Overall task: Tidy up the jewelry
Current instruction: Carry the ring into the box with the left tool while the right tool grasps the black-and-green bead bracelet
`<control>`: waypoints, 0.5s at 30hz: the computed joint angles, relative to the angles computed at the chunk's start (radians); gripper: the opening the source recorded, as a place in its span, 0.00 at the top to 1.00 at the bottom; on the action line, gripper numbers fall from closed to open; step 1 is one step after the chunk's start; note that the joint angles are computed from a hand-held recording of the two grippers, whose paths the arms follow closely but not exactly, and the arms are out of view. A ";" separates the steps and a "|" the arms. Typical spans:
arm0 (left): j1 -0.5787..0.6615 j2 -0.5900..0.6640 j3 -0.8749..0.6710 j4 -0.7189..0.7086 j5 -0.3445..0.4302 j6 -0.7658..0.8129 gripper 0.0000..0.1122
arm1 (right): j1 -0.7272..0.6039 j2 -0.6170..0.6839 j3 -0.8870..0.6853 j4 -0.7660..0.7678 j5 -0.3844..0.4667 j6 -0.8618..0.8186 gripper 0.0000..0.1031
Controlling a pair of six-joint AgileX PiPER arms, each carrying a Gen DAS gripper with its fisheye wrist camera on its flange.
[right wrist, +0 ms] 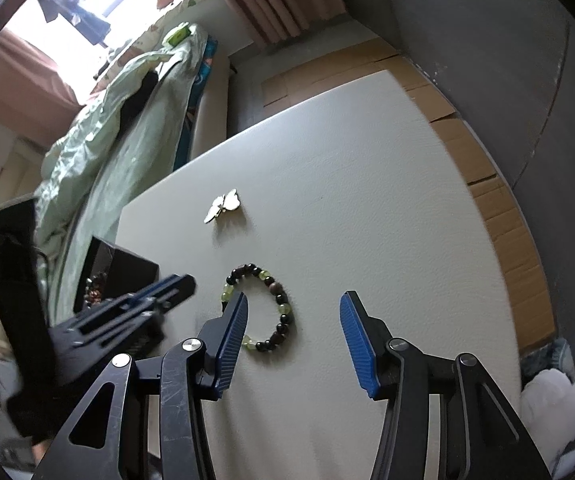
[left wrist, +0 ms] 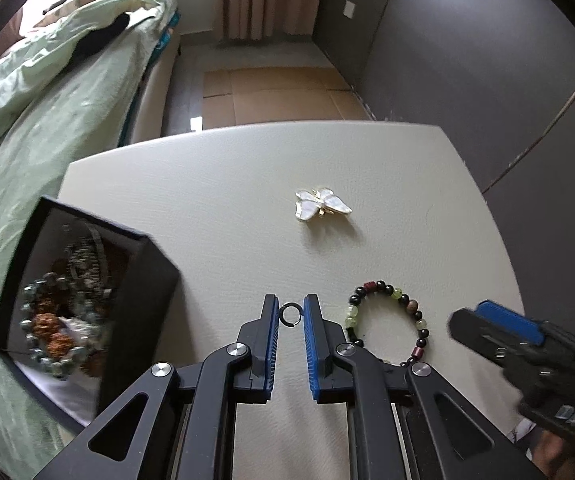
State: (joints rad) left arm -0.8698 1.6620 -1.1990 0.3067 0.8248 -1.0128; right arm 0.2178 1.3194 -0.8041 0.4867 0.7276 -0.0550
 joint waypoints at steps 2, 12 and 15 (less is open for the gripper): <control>0.006 -0.040 0.026 0.010 -0.001 -0.012 0.89 | 0.031 0.016 -0.011 -0.031 -0.010 0.032 0.52; 0.034 -0.203 0.127 0.049 0.018 -0.047 0.89 | 0.225 0.075 -0.070 -0.303 -0.046 0.302 0.53; 0.045 -0.260 0.157 0.062 0.029 -0.055 0.89 | 0.264 0.097 -0.080 -0.333 -0.047 0.330 0.54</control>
